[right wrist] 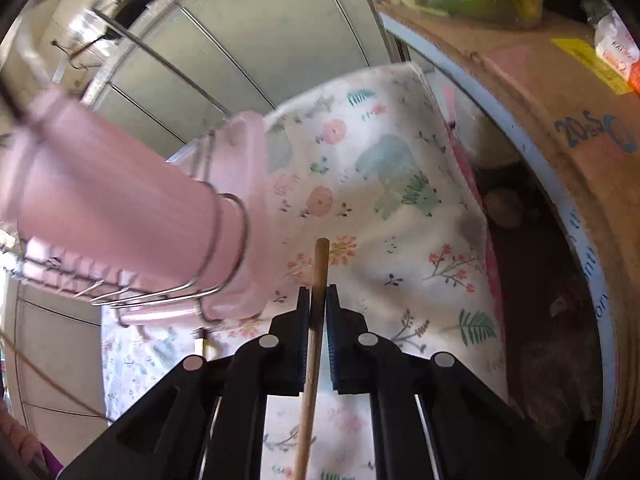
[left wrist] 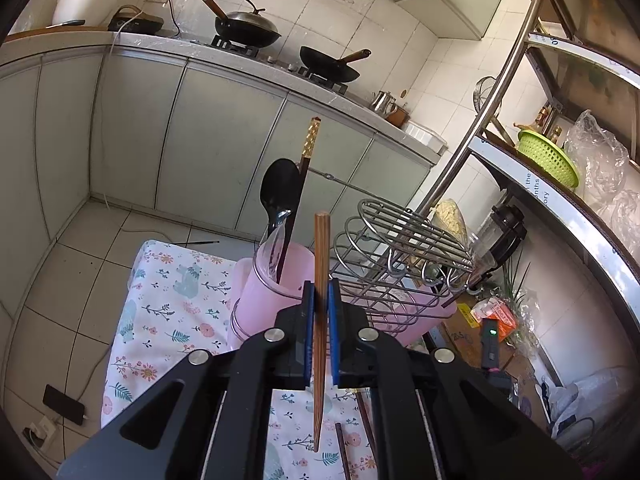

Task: Organize utensils
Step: 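Lift both wooden chopsticks and drop them into the pink cup with both tools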

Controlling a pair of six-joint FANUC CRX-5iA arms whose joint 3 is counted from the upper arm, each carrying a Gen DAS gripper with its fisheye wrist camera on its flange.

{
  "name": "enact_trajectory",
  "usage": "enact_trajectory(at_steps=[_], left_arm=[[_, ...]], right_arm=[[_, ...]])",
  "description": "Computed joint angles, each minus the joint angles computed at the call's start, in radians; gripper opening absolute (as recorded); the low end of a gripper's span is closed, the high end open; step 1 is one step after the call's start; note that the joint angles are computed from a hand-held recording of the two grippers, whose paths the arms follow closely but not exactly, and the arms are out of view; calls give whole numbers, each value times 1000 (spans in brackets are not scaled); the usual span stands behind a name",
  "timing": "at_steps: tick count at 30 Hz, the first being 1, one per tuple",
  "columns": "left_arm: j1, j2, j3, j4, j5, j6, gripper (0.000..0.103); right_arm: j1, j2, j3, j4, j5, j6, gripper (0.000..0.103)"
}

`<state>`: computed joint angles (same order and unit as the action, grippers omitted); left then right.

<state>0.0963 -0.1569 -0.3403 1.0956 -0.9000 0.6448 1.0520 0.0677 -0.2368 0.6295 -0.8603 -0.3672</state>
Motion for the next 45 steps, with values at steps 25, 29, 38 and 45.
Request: enact_trajectory(at_steps=[25,29,38,45], left_arm=[[-198,-41,56,328,458,-286,6],[-220,4,80,291,500,-285,6],[-189,73,98,93,417,-139,6],[-167,85,80,-38,375,-58,6]], right_arm=[[20,68,168,1132,-390,-89,7],[-36,98,174,1155,-367,-111,7],[-49,109,131,1042,-324,-133,7],[-13,88,86,898,-289,-102,7]])
